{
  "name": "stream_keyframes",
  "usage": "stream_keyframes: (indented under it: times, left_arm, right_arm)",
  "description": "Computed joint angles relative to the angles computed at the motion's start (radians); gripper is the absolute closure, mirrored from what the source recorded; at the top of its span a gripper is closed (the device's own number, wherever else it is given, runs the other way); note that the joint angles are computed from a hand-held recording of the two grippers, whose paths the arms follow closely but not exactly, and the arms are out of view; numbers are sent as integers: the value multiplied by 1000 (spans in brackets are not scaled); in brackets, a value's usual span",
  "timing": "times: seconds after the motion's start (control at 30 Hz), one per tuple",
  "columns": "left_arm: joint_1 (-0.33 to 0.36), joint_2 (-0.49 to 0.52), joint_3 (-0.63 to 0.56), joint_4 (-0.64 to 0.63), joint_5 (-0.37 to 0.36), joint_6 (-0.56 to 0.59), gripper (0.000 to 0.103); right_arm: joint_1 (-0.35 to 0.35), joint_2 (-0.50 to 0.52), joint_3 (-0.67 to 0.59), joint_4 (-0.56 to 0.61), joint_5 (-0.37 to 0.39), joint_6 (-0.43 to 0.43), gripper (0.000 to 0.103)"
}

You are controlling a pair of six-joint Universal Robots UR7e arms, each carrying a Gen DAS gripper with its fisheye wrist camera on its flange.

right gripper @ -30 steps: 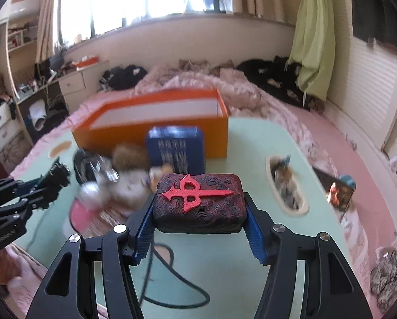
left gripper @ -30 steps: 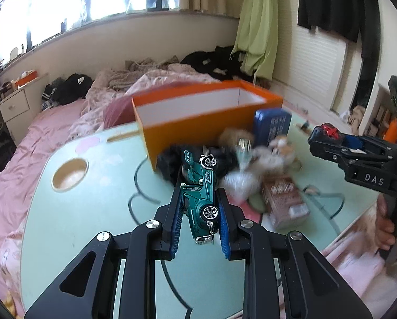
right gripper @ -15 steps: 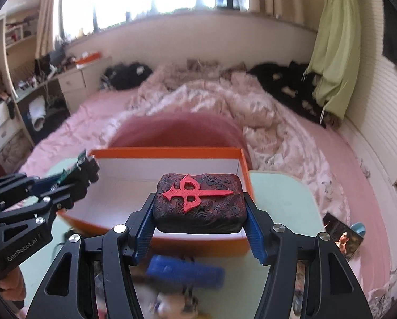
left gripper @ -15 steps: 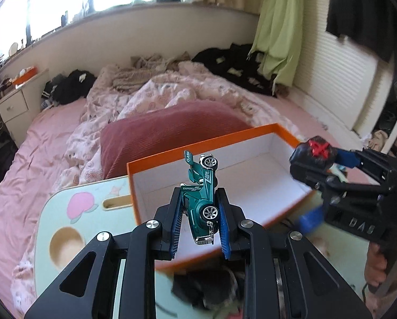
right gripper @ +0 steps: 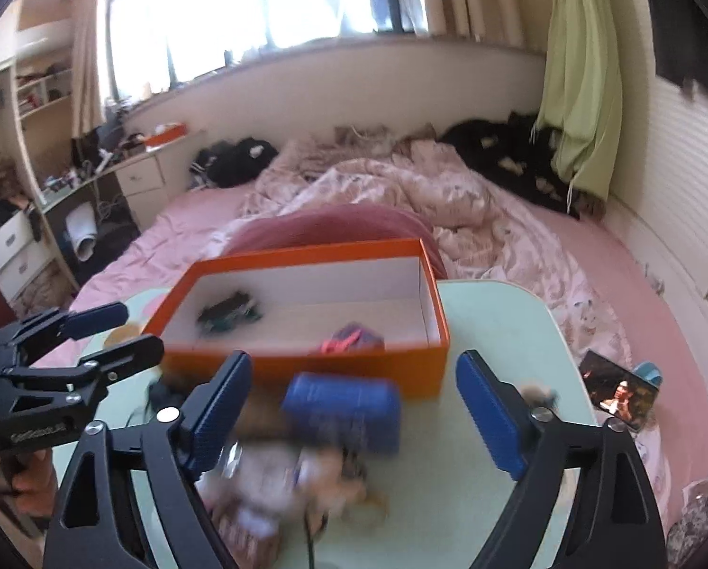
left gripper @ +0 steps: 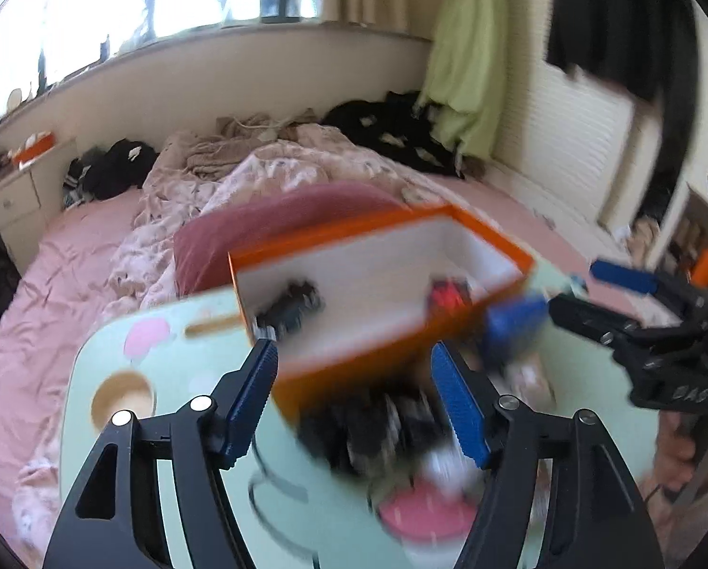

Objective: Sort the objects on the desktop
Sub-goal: 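Drop the car and the block into the orange box, opening both grippers, then grasp the brown card box with the right gripper and lift it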

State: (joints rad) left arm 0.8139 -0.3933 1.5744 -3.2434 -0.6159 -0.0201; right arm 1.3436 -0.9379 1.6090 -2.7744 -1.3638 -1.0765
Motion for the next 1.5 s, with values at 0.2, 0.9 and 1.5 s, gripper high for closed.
stream_keyframes:
  times: [0.2, 0.9, 1.5]
  left_arm:
    - [-45, -26, 180, 76, 5, -172, 35]
    - [-19, 20, 189, 14, -6, -217, 0]
    - [-16, 17, 189, 11, -4, -218, 0]
  right_arm:
    - [-99, -106, 182, -28, 4, -171, 7]
    - [-135, 13, 159, -276, -51, -88, 0]
    - [-105, -50, 159, -88, 14, -44, 0]
